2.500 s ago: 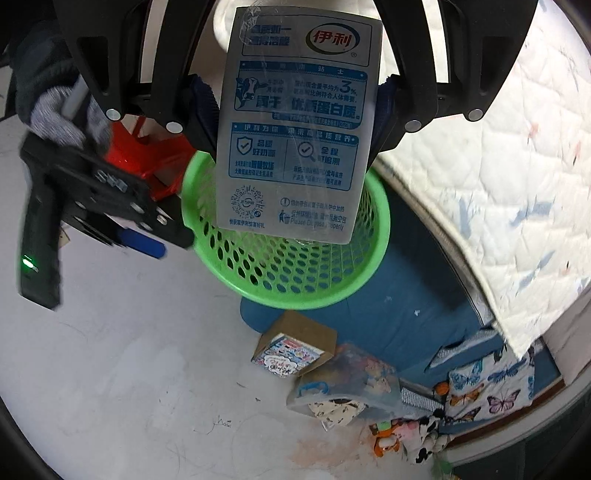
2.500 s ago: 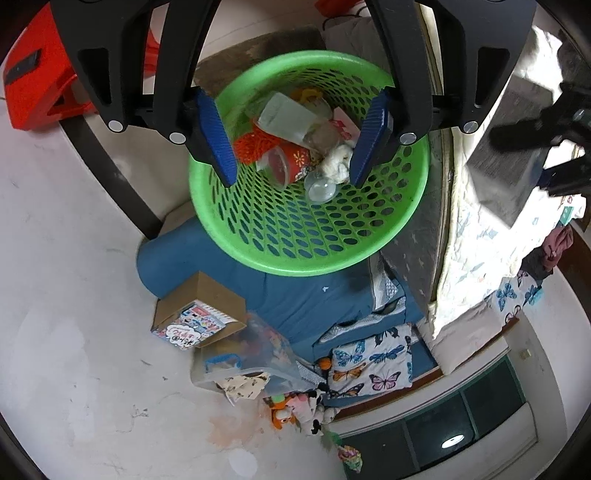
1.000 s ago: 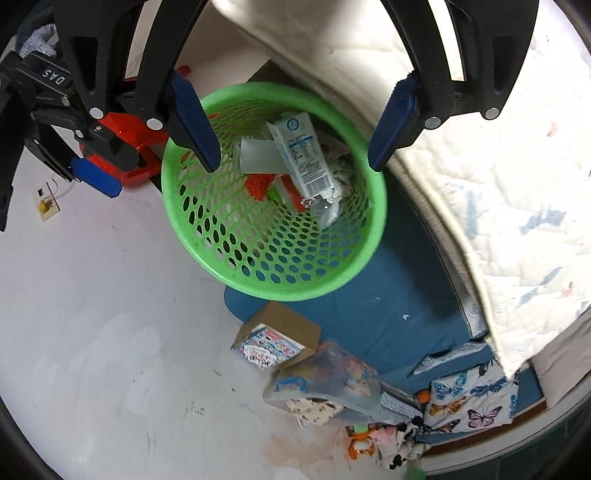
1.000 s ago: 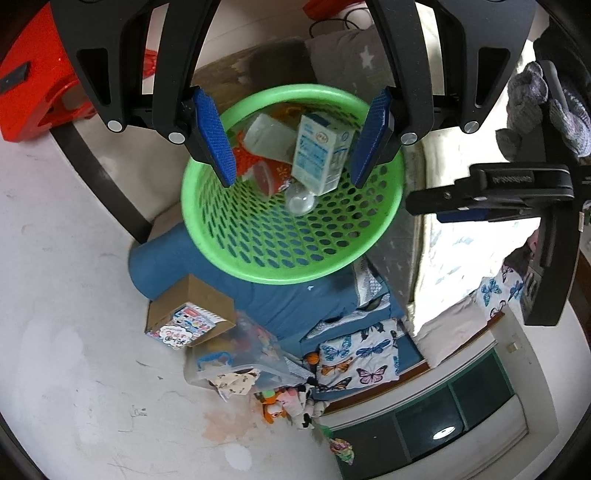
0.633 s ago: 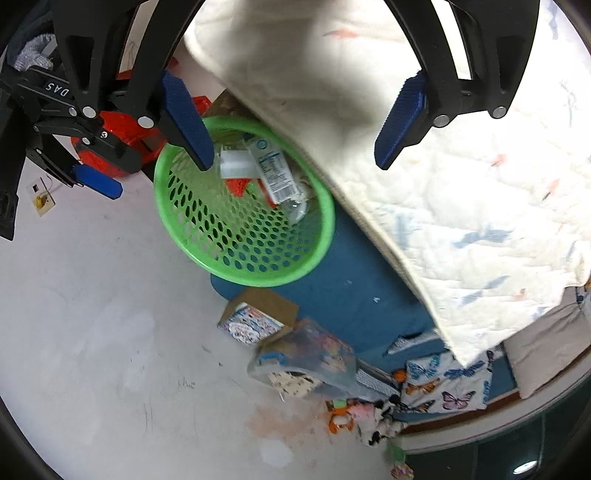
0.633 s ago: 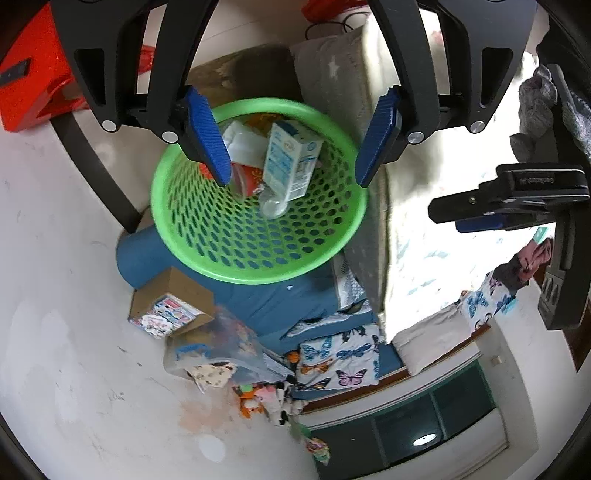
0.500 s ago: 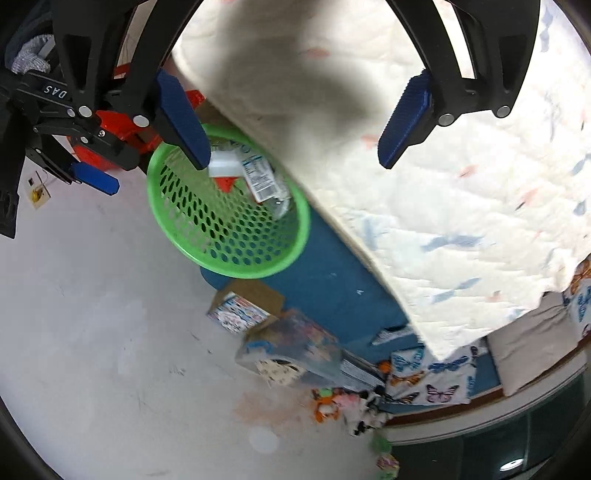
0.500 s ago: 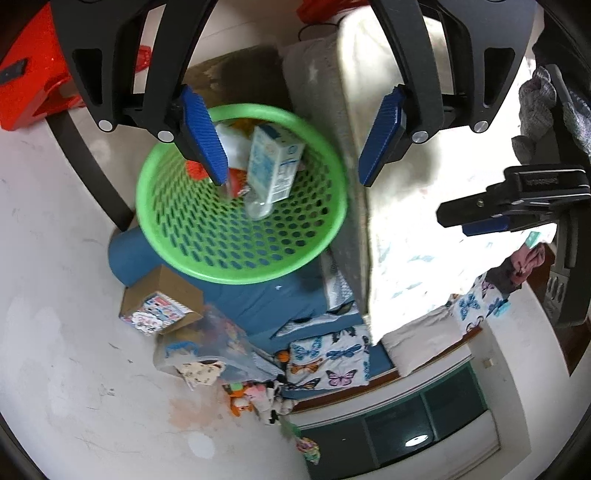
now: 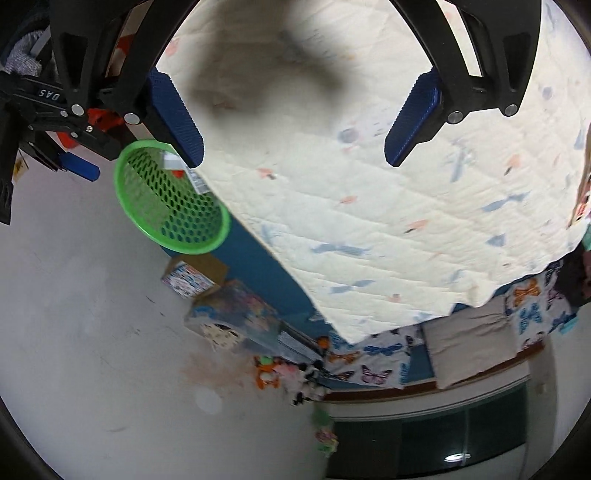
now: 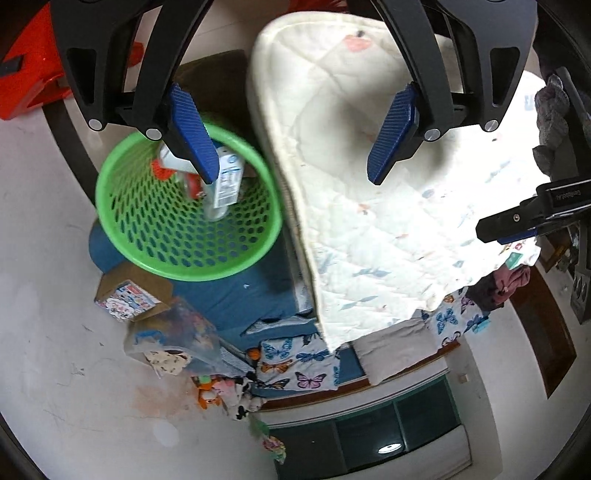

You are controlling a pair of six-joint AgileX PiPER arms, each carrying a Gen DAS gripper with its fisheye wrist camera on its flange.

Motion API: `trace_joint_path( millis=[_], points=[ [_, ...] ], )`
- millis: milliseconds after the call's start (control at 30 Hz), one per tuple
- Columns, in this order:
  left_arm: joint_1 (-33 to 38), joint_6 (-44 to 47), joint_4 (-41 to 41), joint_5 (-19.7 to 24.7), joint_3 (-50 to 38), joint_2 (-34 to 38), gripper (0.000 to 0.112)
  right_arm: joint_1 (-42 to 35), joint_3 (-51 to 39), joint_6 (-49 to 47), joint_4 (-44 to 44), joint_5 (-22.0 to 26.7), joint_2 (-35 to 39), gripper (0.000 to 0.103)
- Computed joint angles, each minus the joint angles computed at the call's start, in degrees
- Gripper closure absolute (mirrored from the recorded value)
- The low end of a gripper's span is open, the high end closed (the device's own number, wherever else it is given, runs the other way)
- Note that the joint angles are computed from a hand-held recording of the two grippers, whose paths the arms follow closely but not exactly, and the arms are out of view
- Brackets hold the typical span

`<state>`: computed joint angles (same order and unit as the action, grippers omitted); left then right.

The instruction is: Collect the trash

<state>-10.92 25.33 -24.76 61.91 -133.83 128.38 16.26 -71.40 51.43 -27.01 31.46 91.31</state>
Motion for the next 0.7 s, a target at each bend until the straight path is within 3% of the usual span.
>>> trace_joint_path(
  millis=[400, 700],
  points=[
    [5.8, 7.4, -3.0, -13.8, 24.1, -13.9, 0.016, 8.5, -2.7, 9.1, -9.0, 4.6, 1.7, 0.015],
    [8.6, 10.8, -6.0, -19.3, 33.2, -19.2, 0.016, 11.3, -2.6, 14.5, -12.6, 5.5, 1.4, 0.014]
  ],
)
